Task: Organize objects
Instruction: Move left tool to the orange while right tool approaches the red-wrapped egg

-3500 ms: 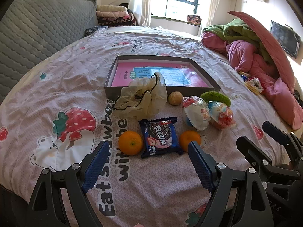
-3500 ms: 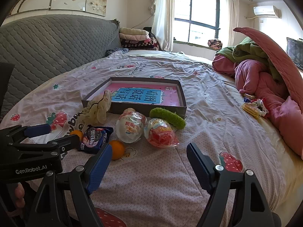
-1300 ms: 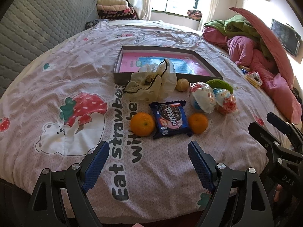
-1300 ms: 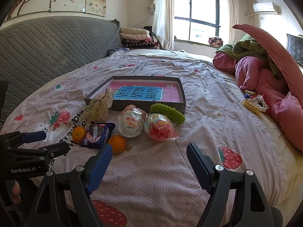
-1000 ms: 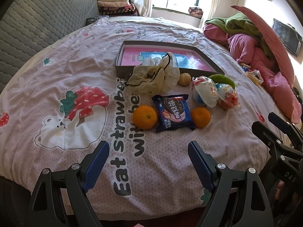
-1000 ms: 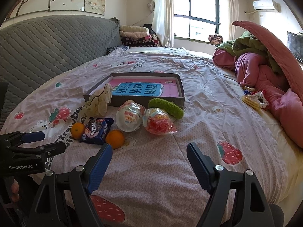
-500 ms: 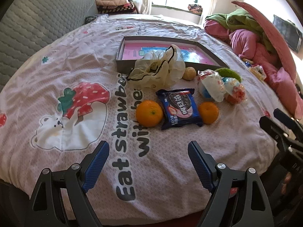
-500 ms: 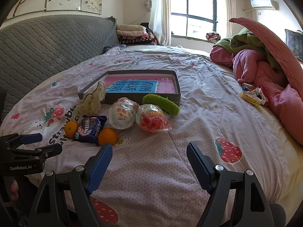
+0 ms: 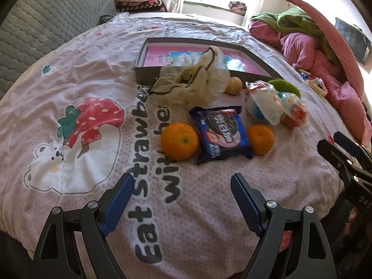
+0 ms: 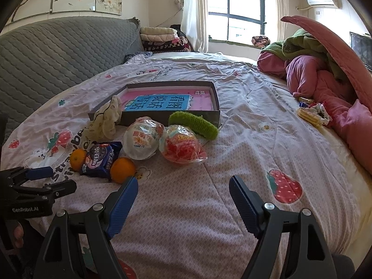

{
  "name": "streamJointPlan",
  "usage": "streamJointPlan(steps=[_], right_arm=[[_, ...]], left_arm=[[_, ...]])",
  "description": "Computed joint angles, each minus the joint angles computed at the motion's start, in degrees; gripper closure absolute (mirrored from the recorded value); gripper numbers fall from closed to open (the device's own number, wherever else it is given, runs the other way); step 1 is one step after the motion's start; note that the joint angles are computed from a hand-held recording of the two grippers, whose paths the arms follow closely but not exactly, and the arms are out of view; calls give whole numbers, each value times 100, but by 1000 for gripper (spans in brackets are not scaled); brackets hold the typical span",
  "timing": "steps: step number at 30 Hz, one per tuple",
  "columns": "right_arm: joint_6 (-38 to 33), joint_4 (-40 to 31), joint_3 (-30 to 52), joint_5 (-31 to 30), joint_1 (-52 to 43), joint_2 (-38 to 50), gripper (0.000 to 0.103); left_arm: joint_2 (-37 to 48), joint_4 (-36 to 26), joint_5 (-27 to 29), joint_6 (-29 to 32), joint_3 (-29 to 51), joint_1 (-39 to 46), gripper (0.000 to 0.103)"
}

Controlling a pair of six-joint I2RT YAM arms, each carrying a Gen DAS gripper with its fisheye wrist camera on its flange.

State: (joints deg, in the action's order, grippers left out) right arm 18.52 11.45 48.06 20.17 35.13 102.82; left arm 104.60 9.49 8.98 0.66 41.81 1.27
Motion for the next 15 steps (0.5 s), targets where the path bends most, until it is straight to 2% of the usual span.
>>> streamJointPlan(steps=[15], right_arm=[[-290, -80, 619, -373, -405, 657, 23]], left_arm=[[636, 78, -20, 170, 616, 156, 17]])
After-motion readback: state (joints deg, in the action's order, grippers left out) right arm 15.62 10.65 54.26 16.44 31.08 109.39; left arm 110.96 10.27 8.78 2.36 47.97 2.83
